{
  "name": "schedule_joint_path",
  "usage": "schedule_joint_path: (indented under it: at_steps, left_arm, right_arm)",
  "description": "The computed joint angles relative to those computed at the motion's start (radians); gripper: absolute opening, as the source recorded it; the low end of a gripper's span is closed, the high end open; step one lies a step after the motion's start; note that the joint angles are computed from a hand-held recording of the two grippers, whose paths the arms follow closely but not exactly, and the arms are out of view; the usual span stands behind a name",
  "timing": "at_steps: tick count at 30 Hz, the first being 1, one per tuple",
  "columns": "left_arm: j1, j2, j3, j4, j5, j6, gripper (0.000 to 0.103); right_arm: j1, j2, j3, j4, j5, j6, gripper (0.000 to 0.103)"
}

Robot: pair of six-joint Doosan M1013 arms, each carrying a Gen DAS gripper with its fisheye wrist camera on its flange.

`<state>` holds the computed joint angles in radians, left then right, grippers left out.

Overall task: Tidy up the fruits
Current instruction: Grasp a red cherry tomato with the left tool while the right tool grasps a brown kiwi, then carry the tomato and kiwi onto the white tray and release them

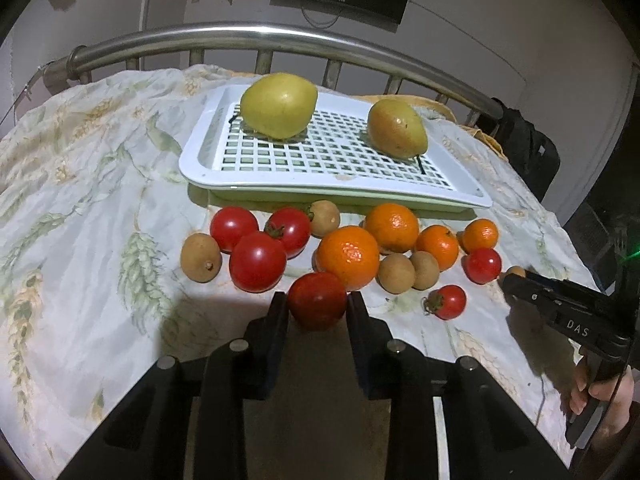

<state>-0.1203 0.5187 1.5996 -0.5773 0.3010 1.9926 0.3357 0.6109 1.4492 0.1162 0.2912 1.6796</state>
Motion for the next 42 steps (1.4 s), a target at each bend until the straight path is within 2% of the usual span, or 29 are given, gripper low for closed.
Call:
schedule_joint_path:
  at_steps: [3, 9, 14, 22, 28, 36, 40, 42]
  left_arm:
    - [0.001, -0.008, 0.009, -0.068, 0.001, 0.072, 0.032]
    - [-0.006, -0.024, 0.026, -0.167, -0.010, 0.194, 0.032]
    - [-0.005, -0.030, 0.030, -0.230, -0.014, 0.257, 0.032]
    - [-0.005, -0.041, 0.033, -0.296, -0.017, 0.329, 0.032]
    - [-0.004, -0.048, 0.022, -0.302, -0.021, 0.332, 0.032]
    - [-0.006, -0.044, -0.019, -0.335, -0.023, 0.366, 0.032]
    - [-0.003, -0.028, -0.052, -0.340, -0.014, 0.343, 0.032]
    - [-0.006, -0.019, -0.069, -0.301, -0.029, 0.299, 0.032]
  right_arm:
    - [0.005, -0.008, 0.011, 0.055, -0.011, -0.064, 0.027]
    - [0.019, -0.022, 0.027, 0.319, -0.027, -0.353, 0.027]
    - [0.031, -0.025, 0.030, 0.401, -0.035, -0.455, 0.027]
    - [0.033, -0.033, 0.036, 0.457, -0.058, -0.500, 0.027]
    - [0.026, -0.047, 0.034, 0.601, -0.059, -0.630, 0.027]
    - [0.017, -0.050, -0.002, 0.654, -0.052, -0.678, 0.027]
    - [0.012, -0.044, -0.025, 0.715, -0.057, -0.720, 0.027]
    - [0.008, -0.037, -0.039, 0.739, -0.060, -0.730, 0.027]
